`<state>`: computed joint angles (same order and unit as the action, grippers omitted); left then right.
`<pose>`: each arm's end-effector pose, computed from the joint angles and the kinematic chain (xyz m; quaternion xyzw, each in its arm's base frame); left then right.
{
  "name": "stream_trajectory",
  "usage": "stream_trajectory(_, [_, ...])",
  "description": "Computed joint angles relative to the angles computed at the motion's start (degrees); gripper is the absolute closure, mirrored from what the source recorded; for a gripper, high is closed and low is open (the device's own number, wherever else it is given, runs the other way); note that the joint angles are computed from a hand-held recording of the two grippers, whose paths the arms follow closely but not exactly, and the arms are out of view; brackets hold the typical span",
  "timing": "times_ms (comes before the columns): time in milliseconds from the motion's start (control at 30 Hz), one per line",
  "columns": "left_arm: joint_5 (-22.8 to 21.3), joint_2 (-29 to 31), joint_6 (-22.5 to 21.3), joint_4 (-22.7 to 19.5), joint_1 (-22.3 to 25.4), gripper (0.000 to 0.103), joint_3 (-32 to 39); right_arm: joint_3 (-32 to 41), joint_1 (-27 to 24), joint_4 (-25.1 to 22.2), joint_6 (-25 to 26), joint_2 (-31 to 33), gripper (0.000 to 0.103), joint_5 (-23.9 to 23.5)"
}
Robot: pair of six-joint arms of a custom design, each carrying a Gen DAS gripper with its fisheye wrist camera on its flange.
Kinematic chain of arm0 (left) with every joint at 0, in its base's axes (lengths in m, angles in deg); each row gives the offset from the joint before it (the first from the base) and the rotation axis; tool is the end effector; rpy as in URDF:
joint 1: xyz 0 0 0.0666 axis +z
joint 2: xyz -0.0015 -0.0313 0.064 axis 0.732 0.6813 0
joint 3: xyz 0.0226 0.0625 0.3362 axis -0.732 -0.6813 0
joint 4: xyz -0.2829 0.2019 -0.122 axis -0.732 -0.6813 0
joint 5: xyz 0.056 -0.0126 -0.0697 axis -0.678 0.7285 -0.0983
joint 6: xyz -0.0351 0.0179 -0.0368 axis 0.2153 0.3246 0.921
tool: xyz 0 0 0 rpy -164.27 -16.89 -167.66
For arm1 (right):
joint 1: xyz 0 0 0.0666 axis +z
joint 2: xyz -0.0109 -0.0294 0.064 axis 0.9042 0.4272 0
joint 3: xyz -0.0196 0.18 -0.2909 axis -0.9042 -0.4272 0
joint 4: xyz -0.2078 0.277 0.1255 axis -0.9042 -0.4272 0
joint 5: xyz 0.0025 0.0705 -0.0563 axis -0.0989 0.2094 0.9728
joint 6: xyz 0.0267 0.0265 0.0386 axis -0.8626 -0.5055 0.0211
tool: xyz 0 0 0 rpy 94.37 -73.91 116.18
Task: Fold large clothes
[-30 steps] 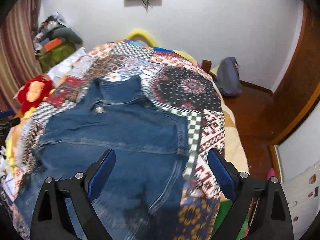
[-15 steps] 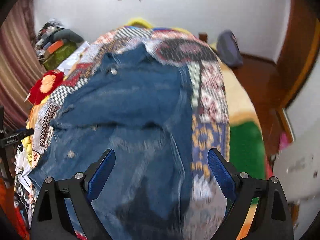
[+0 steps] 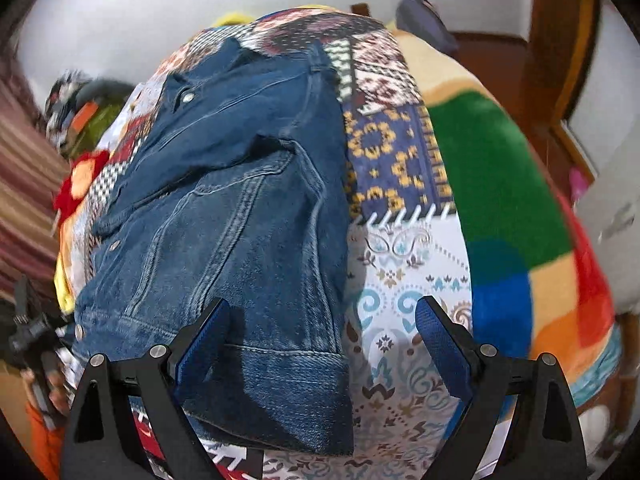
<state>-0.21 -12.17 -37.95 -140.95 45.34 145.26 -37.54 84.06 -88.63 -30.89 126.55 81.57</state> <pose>0.3222 -0.0234 0.3356 -0.1577 0.9510 -0.2260 0.1400 0.2887 0.1030 0.3193 0.0669 0.9617 0.1312 0.2310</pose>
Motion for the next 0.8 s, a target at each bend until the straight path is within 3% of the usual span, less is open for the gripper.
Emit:
stream_trajectory(100, [0.6, -1.4, 1.0, 1.5, -0.3, 0.016, -1.0, -1.6, 0.2, 2.6, -1.3, -1.5, 0.015, 0.0])
stream_trajectory(133, [1.4, -2.0, 0.8, 2.0, -0.3, 0.026, -1.3, -1.9, 0.3, 3.5, -1.2, -1.8, 0.02, -0.4])
stream_trajectory(200, [1.1, -2.7, 0.0, 2.3, -1.1, 0.04, -1.3, -2.2, 0.6, 4.9, -0.4, -1.9, 0.041, -1.4])
stream_trajectory(233, [0.6, -2.9, -0.3, 2.3, -1.5, 0.052, -1.2, -2.2, 0.6, 5.3, -0.2, -1.5, 0.045, -1.8])
stream_trajectory(367, [-2.5, -2.3, -0.7, 1.9, -2.8, 0.077, 0.4, -1.5, 1.0, 6.8, -0.3, 0.2, 0.075, -2.3])
stream_trajectory(467, [-1.2, -2.5, -2.3, 1.6, -0.7, 0.08, 1.3, -0.5, 0.8, 7.6, 1.5, 1.2, 0.084, -3.2])
stream_trajectory(633, [-3.7, -1.9, -6.3, 2.4, 0.7, 0.081, 5.6, 2.0, 1.4, 9.9, 5.6, 1.5, 0.086, 0.0])
stream_trajectory(800, [-7.2, 0.9, -8.9, 3.7, -0.8, 0.082, 13.3, 8.2, 1.9, 10.8, 11.6, 5.0, 0.087, 1.5])
